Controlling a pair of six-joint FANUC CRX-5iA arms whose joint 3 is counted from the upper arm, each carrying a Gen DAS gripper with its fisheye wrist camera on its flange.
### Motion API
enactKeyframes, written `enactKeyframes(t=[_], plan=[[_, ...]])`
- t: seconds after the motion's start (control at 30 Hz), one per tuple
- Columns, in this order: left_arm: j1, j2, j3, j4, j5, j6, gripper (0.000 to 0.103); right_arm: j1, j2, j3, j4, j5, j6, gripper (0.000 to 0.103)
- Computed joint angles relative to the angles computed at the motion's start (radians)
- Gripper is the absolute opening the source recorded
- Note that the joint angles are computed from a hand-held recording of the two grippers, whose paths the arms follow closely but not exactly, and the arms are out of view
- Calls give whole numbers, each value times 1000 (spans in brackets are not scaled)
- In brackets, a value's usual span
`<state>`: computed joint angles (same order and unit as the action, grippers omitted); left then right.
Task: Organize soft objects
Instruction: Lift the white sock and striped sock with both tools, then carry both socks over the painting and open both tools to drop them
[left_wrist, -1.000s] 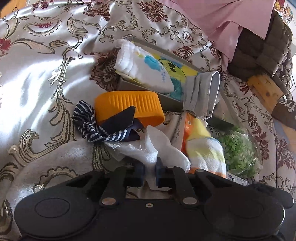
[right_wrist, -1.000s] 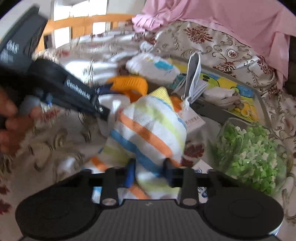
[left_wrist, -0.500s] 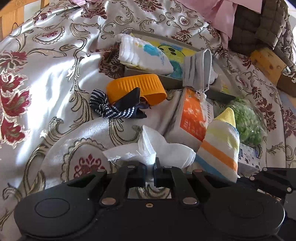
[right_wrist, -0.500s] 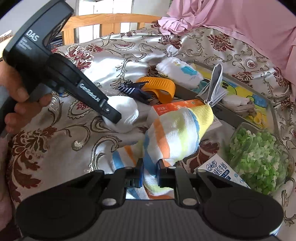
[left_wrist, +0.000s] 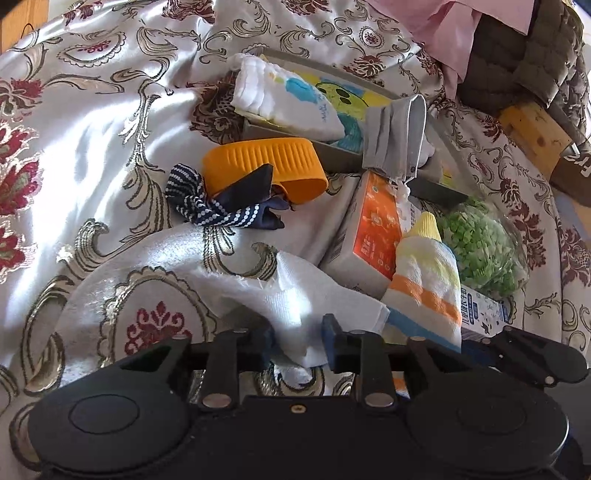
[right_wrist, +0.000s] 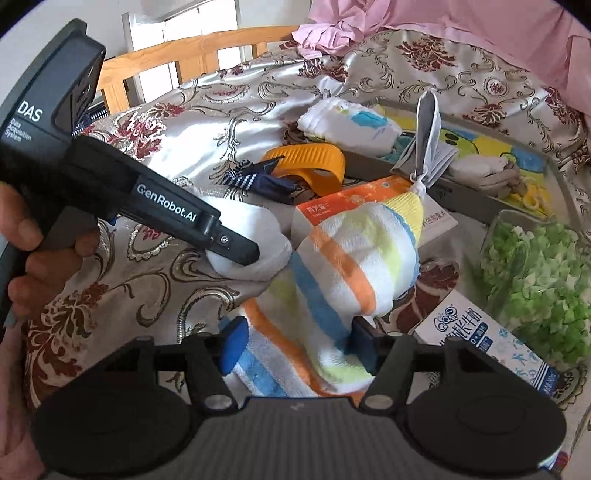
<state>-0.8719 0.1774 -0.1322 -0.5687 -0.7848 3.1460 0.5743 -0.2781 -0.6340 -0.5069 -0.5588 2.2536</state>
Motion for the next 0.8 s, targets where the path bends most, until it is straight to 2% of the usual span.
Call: enactKeyframes(t=[0.1,0.13,0.2,0.23,0.27,0.37,0.47,0.57,0.8], plan=[[2,14,12,-1,-9,-11,32,3,11,1,1,9,-14,68],[2,19,17,-2,-14,-16,30,3,15,3,1,8,-18,64],[6,26,23,3,-20,-36,24,21,12,-9,33,27,-52,48],[5,30,26,3,-25,-42,20,50,3,-31,93,60,-114,34],[6,32,28,4,-28,-47,18,72,-3,-51,146,87,-168,27],[4,30,27,1,-29,-48,12,79,-15,-66,167,108,-188,19],[-6,27,35,-11,-44,-44,8,112,-61,-113,244,165,-258,16],[-36,23,54,-59,-81,-19,7,114,-107,-133,251,194,-278,15],[-126,2,81,-251,-134,132,7,106,-173,-174,263,311,-322,14]])
